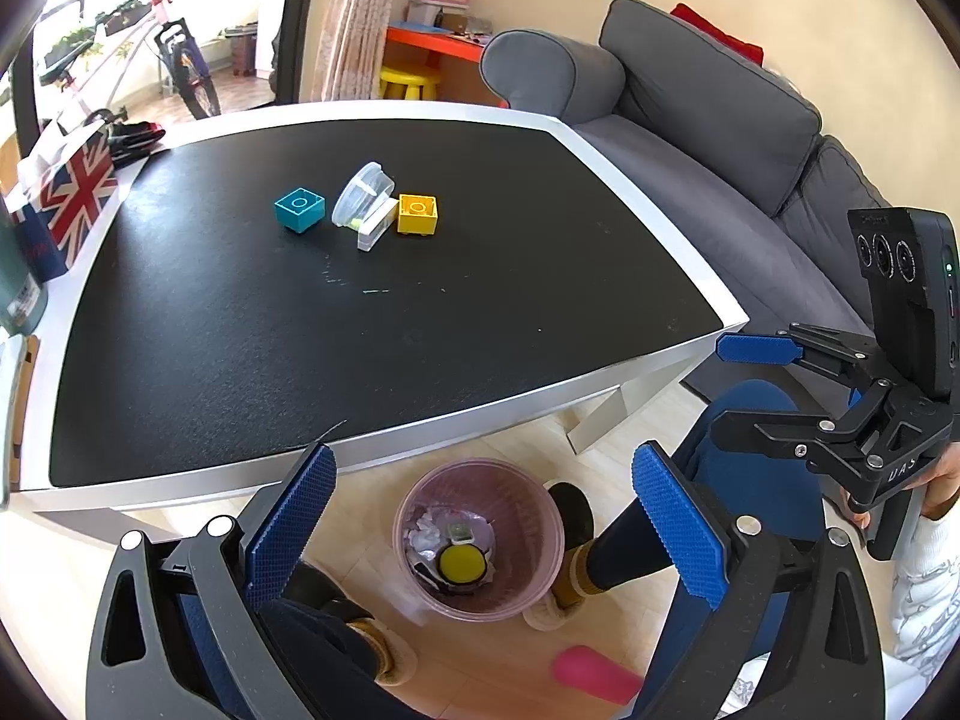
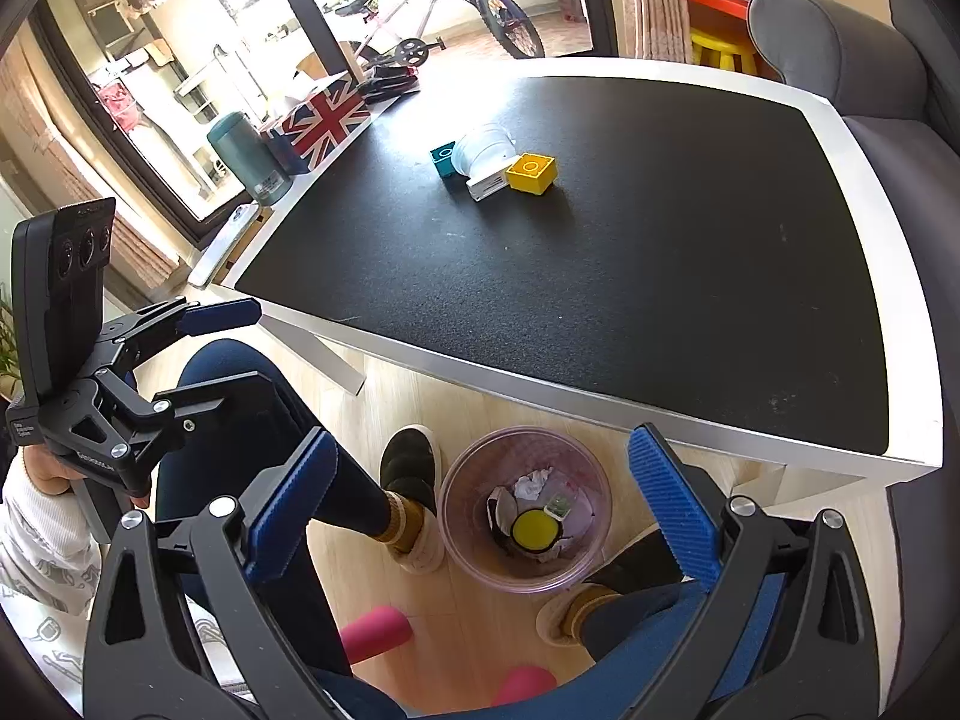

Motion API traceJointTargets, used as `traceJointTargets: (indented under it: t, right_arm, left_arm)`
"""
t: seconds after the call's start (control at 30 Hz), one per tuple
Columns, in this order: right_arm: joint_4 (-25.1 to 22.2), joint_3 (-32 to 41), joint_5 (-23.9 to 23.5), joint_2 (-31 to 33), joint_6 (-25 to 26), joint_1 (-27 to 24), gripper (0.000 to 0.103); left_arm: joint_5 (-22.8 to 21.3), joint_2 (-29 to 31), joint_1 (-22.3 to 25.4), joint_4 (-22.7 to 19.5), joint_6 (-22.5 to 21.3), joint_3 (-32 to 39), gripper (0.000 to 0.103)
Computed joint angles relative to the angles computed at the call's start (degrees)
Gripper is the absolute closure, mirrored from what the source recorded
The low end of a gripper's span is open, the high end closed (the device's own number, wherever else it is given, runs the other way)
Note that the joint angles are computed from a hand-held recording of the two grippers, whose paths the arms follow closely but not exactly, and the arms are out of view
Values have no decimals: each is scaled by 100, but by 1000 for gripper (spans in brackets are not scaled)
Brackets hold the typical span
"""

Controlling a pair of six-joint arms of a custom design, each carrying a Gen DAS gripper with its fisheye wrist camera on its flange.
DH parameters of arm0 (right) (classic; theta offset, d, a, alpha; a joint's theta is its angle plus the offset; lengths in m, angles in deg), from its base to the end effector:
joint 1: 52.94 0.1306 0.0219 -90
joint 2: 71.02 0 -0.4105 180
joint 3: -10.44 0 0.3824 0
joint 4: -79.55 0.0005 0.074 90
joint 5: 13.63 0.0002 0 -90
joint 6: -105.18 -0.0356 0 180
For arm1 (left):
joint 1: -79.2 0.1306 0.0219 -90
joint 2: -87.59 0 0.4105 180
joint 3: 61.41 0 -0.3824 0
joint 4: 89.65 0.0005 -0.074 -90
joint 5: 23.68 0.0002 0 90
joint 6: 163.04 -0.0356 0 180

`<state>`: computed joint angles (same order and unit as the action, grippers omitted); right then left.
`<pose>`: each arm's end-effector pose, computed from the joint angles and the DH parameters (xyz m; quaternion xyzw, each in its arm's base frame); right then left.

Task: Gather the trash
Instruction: 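Open the right gripper to drop the white box into the pink bin, then move both open grippers back over the table toward the blocks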

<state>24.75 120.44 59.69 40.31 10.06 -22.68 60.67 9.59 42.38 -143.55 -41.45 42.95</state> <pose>0.5251 0.3176 0.4142 -0.2472 0.9146 0.2198 0.2324 0.4479 -0.3315 0.4621 0.0268 0.9428 -0.1464 0.2982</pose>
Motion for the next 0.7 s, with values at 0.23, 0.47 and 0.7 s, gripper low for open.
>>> traceJointTargets:
  t: [0.23,0.47,0.7]
  right_arm:
    - [14,9,-20,-30,-8,-24,7]
    - [-16,123,-43,-17,-19,-74,7]
    - [-140,473,-38,117,13,-134,7]
  left_arm:
    - [-4,-4,-4,-10,-15,21,8]
    - [-3,26,23,-109,-45,163,8]
    - [11,61,128,-258,-151,371,8]
